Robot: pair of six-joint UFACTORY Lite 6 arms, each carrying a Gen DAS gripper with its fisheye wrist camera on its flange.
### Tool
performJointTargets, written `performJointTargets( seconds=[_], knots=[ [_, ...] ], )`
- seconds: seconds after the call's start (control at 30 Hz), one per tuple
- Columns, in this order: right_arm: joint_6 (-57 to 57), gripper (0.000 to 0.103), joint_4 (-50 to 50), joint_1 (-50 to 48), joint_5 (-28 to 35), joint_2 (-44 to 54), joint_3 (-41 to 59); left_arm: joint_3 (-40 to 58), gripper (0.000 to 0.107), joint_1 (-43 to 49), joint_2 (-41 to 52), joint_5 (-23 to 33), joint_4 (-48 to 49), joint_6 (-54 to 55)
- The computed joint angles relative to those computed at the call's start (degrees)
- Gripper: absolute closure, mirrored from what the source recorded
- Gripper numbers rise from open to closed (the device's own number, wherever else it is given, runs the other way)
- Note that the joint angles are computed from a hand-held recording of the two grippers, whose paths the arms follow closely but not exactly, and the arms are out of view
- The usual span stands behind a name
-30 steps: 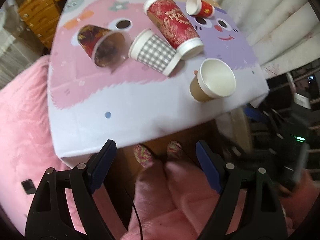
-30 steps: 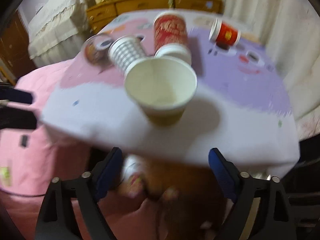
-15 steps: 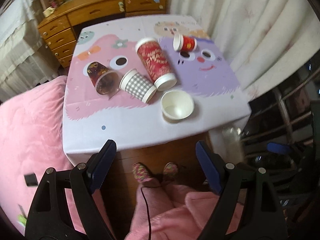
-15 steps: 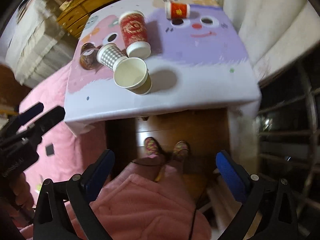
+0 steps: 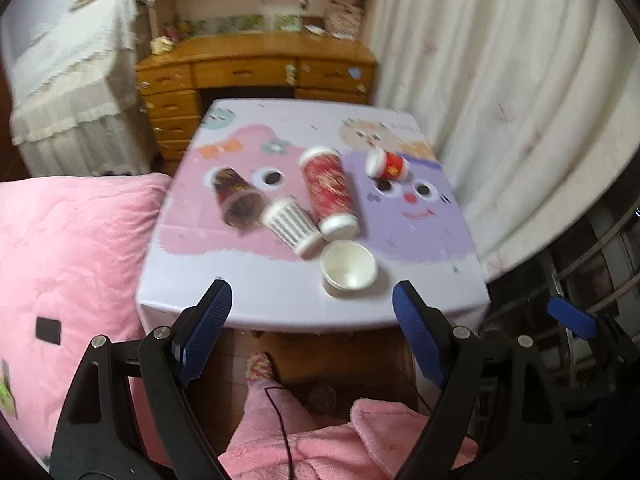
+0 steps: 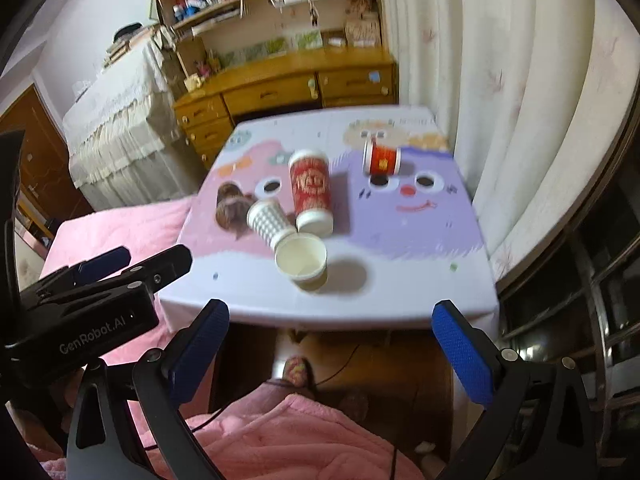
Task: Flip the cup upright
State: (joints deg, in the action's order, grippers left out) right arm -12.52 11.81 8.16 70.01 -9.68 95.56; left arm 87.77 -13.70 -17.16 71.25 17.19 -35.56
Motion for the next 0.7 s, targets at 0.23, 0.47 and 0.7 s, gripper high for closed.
performJointTargets(
  seconds=[0.23,0.47,0.7],
  knots=[
    [-0.15,0.000,3.50,-4.24,0.38,-2.10,1.83,-1.97,0.015,-7.02,-3.98,4.32,9.82,-8.40],
    [0.26,0.000,2.92,-4.10,-1.40,-3.88,2.14,-2.14,0.005,-7.21,-5.04,4.77,10.99,-9.60],
    [0.81,0.000,1.25,-4.22,-2.32,-5.87,0.97,-3.65,0.005,-6.16,-5.18,2.81,8.76,-9.89]
  ],
)
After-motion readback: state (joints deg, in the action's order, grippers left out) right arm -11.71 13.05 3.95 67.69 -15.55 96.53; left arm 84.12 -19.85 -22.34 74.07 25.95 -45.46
